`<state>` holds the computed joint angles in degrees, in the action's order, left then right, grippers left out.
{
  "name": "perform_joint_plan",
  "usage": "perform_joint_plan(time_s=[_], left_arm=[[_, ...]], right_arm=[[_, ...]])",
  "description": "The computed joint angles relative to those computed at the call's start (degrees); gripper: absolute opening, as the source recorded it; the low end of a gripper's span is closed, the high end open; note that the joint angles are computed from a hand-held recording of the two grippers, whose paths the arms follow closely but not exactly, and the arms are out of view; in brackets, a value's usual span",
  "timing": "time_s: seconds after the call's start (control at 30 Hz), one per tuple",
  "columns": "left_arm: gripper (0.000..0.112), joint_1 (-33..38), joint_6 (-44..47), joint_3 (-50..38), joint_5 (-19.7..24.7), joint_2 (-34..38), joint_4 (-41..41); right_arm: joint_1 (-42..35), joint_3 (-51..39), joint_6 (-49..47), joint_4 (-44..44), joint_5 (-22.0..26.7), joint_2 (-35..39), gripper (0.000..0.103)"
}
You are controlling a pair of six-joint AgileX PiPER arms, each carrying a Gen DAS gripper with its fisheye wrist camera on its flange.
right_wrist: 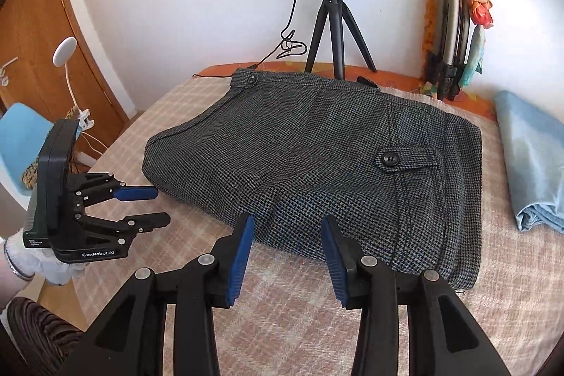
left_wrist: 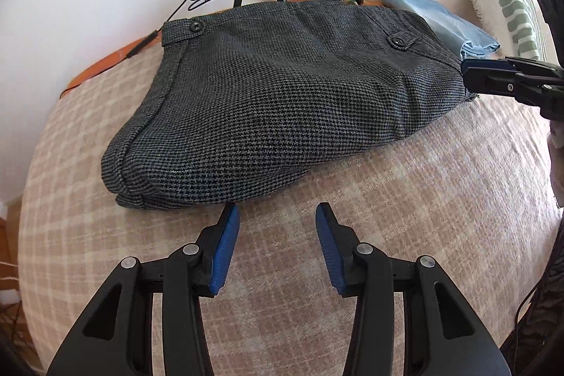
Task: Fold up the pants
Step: 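Open both tools, release the folded shorts and smooth them flat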
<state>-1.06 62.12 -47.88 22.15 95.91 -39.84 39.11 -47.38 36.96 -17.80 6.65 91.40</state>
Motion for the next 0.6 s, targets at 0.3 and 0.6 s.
perform_joint_plan(time_s=[0.3, 0.6], left_arm=[[0.026, -2.0, 1.4, -2.0, -4.8, 5.0, -6.3], [0.004, 0.4, 4.2, -3.0, 0.5, 2.8, -7.5]], right_arm=[[-0.4, -2.0, 1.9, -3.2, -0.3, 3.5, 0.041], [0.3, -4.3, 13.8, -17.0, 1.9, 4.9, 0.041]])
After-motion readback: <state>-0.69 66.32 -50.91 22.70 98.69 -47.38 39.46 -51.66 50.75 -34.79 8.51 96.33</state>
